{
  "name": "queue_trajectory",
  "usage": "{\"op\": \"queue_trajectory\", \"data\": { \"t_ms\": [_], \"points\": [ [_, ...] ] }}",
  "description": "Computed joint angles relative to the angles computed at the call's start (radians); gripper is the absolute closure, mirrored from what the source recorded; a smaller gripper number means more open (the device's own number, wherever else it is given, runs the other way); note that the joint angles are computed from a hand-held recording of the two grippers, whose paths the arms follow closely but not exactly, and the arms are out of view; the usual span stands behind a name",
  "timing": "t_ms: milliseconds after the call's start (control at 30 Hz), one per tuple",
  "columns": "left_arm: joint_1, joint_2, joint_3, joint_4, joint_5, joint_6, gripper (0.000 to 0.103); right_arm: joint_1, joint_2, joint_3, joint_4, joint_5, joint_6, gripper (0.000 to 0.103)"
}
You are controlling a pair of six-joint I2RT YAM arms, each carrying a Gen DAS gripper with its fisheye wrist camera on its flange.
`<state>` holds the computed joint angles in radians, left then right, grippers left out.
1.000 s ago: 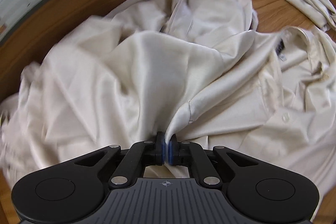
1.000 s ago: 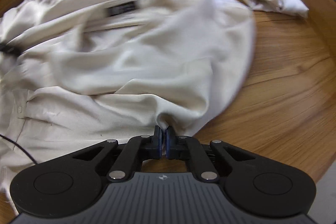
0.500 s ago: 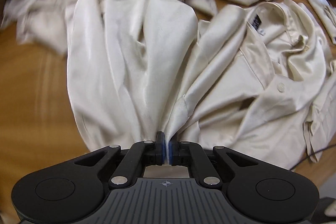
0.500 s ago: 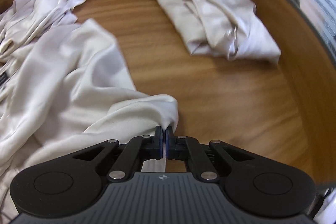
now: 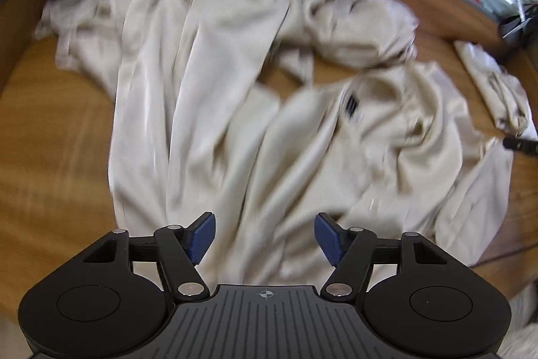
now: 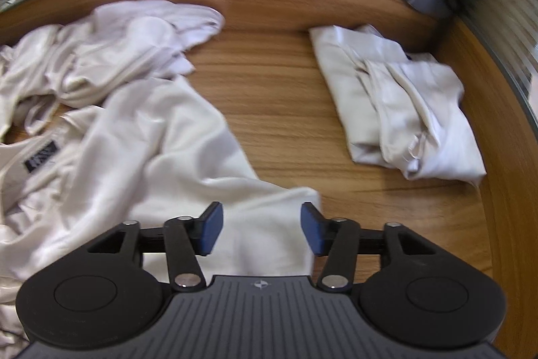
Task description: Fold clothes
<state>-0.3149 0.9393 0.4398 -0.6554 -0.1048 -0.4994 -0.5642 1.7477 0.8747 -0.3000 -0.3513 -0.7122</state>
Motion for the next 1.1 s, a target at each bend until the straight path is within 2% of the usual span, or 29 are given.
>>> {"op": "queue_trajectory", "data": {
  "t_ms": [133, 200, 433, 600, 667, 700, 733, 800, 900, 967, 1100],
  "points": [
    [0.031, 0.118, 0.056, 0.113, -0.072, 0.11, 0.012, 0.019, -0.058, -0.029, -0.038, -0.052, 0.019, 0.028],
    [0.06, 0.212, 0.086, 0.188, -0.108, 0.17, 0.011, 0.034, -0.086, -0.049, -0.045, -0.064, 0.036, 0.025],
    [0.233, 0.578, 0.161, 0.471, -0.131, 0.362, 0.007, 0.103, -0.133, -0.103, -0.025, -0.045, 0.129, 0.023],
    [0.302, 0.761, 0.209, 0.524, -0.106, 0.414, 0.006, 0.138, -0.143, -0.116, -0.02, -0.012, 0.182, 0.022],
    [0.319, 0.783, 0.208, 0.523, -0.088, 0.419, 0.018, 0.147, -0.141, -0.113, -0.022, 0.003, 0.192, 0.022],
    [0.326, 0.788, 0.207, 0.516, -0.08, 0.416, 0.048, 0.152, -0.138, -0.111, -0.023, 0.01, 0.196, 0.022],
    [0.333, 0.794, 0.206, 0.51, -0.073, 0.413, 0.072, 0.155, -0.135, -0.107, -0.025, 0.016, 0.198, 0.022],
    [0.359, 0.754, 0.184, 0.484, -0.064, 0.379, 0.086, 0.163, -0.127, -0.1, -0.028, 0.028, 0.203, 0.022],
    [0.409, 0.658, 0.133, 0.436, -0.046, 0.33, 0.093, 0.169, -0.115, -0.09, -0.03, 0.033, 0.193, 0.022],
    [0.438, 0.562, 0.088, 0.377, -0.052, 0.315, 0.094, 0.175, -0.109, -0.088, -0.029, 0.037, 0.184, 0.022],
    [0.509, 0.313, -0.035, 0.229, -0.054, 0.34, 0.098, 0.189, -0.099, -0.087, -0.028, 0.037, 0.167, 0.022]
  ]
}}
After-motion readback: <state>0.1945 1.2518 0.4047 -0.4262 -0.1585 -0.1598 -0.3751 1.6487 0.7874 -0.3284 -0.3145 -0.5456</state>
